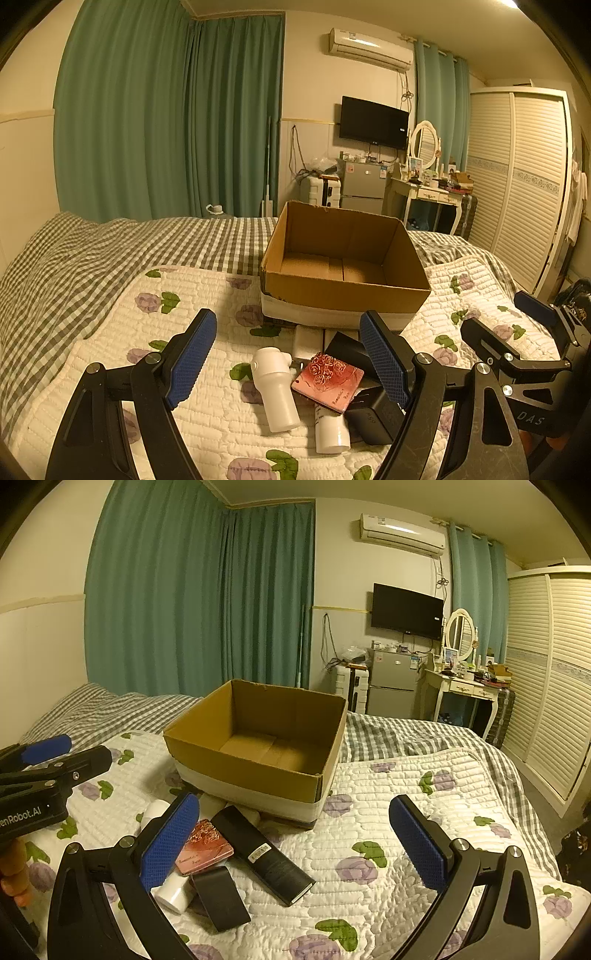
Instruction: Organize rigid objects
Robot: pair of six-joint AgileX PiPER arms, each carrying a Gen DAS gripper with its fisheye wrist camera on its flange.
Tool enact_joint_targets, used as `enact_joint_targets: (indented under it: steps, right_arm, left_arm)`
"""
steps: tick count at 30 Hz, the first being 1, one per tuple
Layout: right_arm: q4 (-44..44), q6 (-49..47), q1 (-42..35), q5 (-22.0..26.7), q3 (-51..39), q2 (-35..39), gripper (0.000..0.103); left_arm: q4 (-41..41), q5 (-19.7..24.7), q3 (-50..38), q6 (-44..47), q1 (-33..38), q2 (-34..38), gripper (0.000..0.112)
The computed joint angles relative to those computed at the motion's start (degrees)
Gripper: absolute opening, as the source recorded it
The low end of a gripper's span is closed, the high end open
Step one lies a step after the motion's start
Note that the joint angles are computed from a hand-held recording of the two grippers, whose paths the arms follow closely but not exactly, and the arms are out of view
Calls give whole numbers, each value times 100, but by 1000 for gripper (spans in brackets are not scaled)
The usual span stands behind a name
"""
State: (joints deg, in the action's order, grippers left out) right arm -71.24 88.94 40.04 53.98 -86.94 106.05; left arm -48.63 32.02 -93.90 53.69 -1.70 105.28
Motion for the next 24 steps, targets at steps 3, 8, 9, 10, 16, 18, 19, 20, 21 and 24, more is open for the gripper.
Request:
enact_joint_targets:
  steps: [3,8,9,10,16,18,19,20,21,24]
  right_arm:
    - [6,-65,26,88,-68,67,103]
    - [-8,-228,85,183,-204,206,103]
    - [72,-346,76,138,-254,249,103]
    - [141,-418,56,42,-265,266,103]
    - [925,-1210,-106,-432,-556,622,97]
    - [1317,-1542,-198,-616,-683,771,91]
    - [1687,-1849,-273,-735,-813,909,88]
    - [1971,-2072,-334,-857,-887,996,86]
    - [2267,-2298,-400,-972,-954,1078,83]
    - [3176,-3089,-572,-1166,-1171,1344,72]
  left_arm:
    - [-53,-4,48,61,46,18,83]
    - [14,45,57,-21,88,35,83]
    - [126,61,28,-134,86,64,83]
    - [203,91,2,-209,91,91,83]
    - [1258,163,-232,-1151,7,362,83]
    - [1684,232,-381,-1556,-32,516,83]
    - [1840,291,-454,-1713,-40,595,83]
    - [1937,343,-514,-1809,-39,660,83]
    - [2090,394,-575,-1950,-48,730,83]
    - [2365,460,-646,-2146,-79,844,83]
